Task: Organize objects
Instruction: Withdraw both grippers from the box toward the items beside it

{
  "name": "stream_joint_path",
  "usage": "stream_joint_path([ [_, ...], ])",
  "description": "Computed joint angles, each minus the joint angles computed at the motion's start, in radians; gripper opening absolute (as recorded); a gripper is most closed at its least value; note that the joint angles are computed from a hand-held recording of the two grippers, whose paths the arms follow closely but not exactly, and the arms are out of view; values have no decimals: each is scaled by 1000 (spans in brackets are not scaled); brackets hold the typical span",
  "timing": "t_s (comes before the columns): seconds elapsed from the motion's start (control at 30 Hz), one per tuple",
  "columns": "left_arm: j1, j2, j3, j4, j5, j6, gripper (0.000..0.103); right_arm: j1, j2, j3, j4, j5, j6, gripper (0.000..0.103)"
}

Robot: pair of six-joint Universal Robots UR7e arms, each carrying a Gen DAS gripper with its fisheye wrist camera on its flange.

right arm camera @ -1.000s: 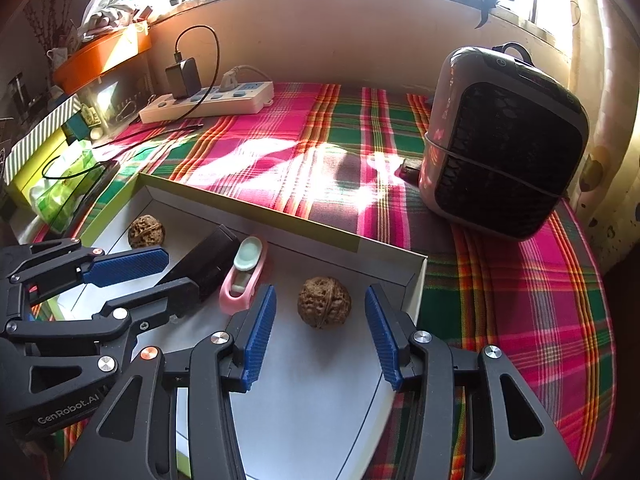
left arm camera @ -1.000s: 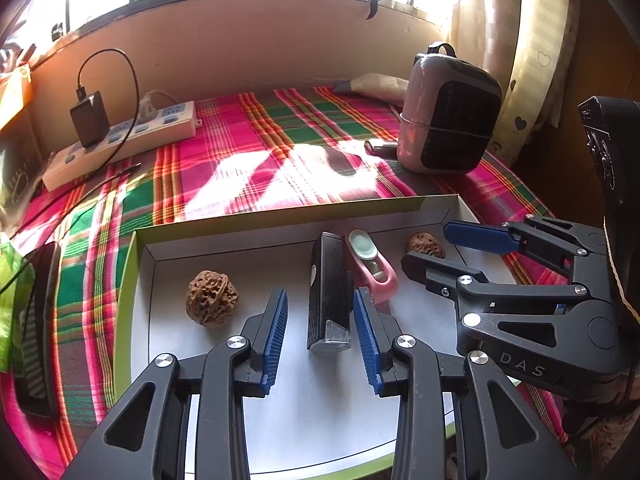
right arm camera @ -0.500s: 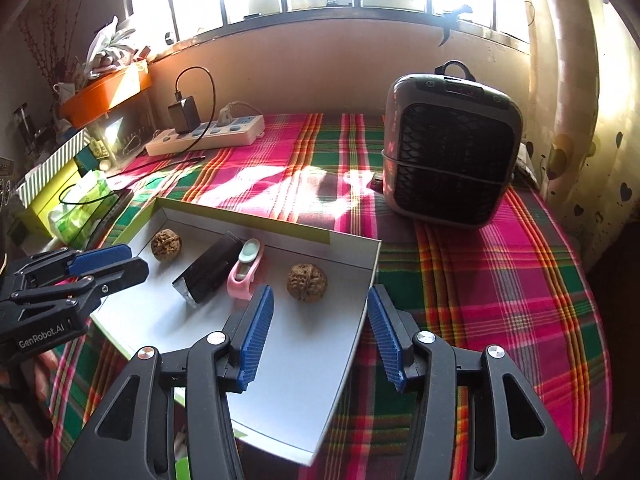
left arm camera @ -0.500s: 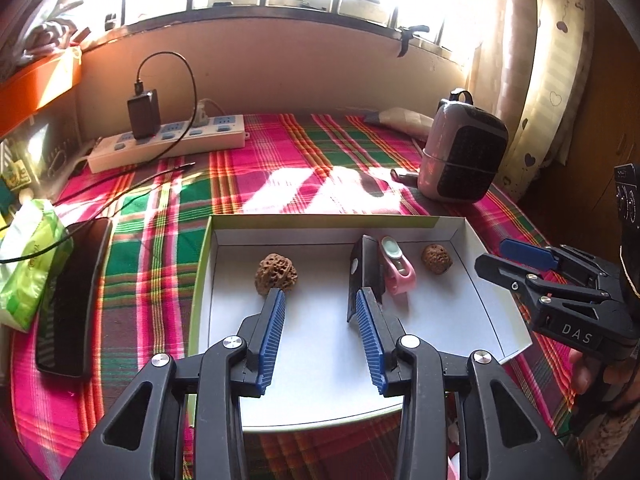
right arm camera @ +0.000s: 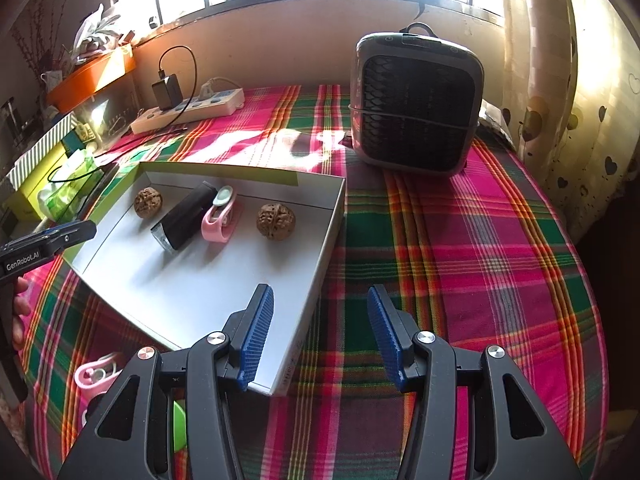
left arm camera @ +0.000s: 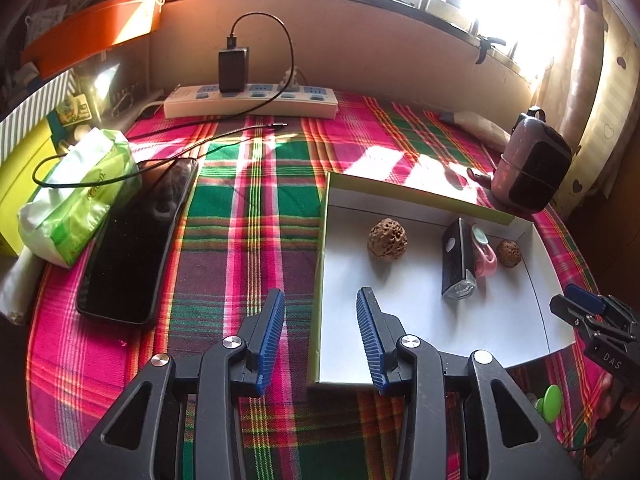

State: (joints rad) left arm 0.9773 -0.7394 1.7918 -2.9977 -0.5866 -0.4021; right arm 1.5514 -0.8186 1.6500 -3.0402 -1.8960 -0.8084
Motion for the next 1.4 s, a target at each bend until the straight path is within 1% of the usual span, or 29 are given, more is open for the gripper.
stream_joint_path([
  [0.03, 1, -3, 3, 16, 3, -21, 36, 1, 3, -2, -2, -12, 0, 50],
  [0.2, 1, -16, 27, 22, -14, -44, 36, -3, 6, -5, -5, -31, -10, 50],
  [0.43, -8, -31, 60, 17, -24, -75, 36, -6, 4, -8, 5, -40, -20, 50],
  [0.8, -27, -40, 92, 17, -32, -88, 36, -8, -4, 1, -6, -48, -28, 50],
  [0.93, -35, -48, 110, -9, -24, -95, 36, -12, -31, 35, -29, -14, -29, 50],
  [1.03, -53, -57, 134, -21, 2, -114, 36, -14, -58, 76, -61, 23, -43, 50],
  [1.13, -79, -61, 168, -60, 26, -118, 36, -21, -90, 123, -81, 68, -48, 50],
  [1.2, -94, -64, 194, -96, 20, -116, 36, -28, -110, 151, -84, 97, -46, 50],
  [1.4, -133, -70, 253, -135, 1, -126, 36, -51, -169, 240, -79, 170, -63, 50],
])
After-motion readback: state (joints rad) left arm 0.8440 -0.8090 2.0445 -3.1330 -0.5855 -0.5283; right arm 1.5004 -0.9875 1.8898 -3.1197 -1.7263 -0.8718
